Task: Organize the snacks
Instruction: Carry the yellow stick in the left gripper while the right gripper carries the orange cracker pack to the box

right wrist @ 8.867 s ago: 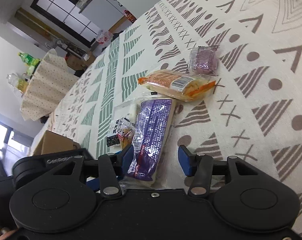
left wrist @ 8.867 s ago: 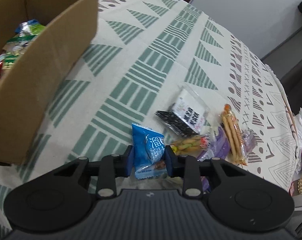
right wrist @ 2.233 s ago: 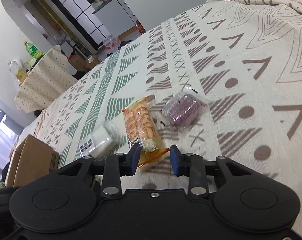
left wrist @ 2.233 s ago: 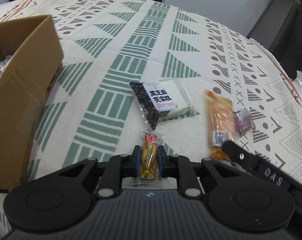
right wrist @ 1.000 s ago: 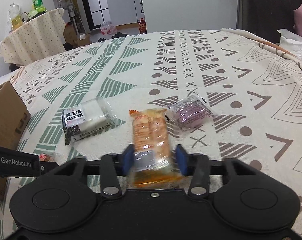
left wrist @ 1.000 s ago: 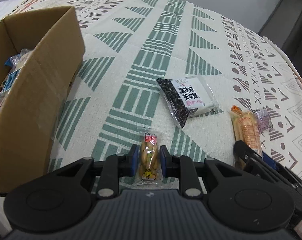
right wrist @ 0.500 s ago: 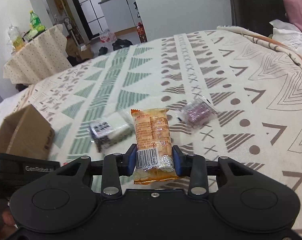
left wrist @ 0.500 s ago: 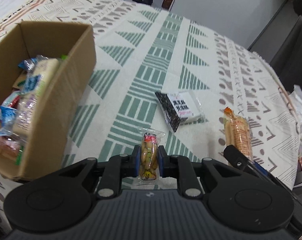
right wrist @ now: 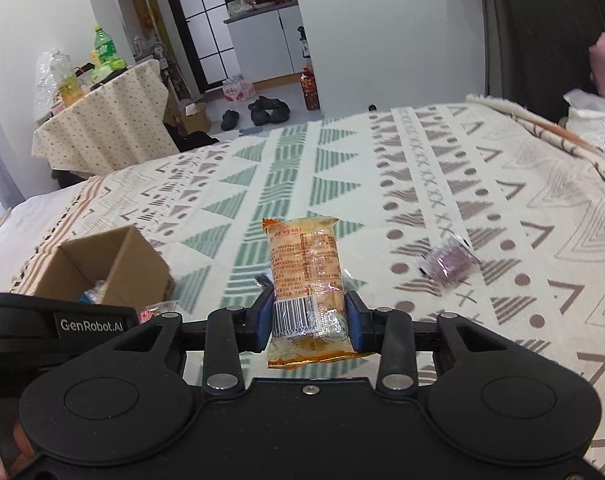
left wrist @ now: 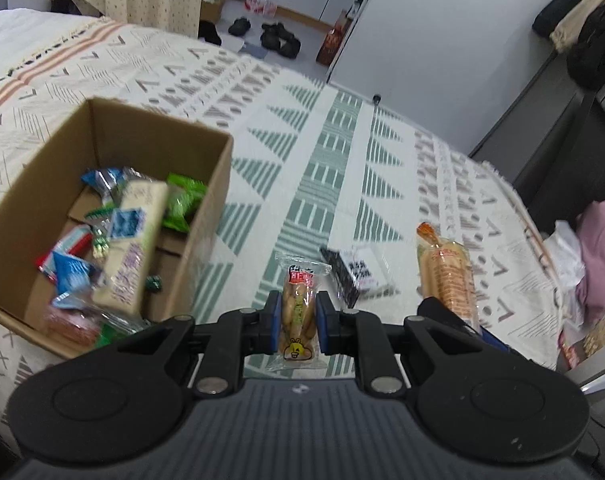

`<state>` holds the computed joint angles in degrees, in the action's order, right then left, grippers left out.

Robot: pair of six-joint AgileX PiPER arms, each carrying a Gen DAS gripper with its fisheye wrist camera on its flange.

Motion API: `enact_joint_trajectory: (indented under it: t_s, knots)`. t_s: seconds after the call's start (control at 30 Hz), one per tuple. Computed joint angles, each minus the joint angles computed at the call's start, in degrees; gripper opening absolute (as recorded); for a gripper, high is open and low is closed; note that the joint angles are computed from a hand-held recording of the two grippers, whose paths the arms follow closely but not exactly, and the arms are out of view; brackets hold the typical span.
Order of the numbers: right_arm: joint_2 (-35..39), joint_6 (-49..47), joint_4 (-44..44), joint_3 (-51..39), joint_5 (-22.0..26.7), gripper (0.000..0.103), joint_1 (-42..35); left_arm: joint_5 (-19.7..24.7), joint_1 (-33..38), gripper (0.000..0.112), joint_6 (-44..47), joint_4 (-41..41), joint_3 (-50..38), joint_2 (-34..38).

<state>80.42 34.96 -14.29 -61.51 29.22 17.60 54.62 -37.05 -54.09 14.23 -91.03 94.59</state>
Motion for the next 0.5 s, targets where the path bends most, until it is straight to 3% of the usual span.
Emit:
enact_joint_trajectory:
  t_s: [0.5]
  knots:
    - [4.9,9.3,-6.9,-12.2,6.3,0.036,10.5,-3.5,12.2,0.017,3.7,-5.3,6.1,-7.8]
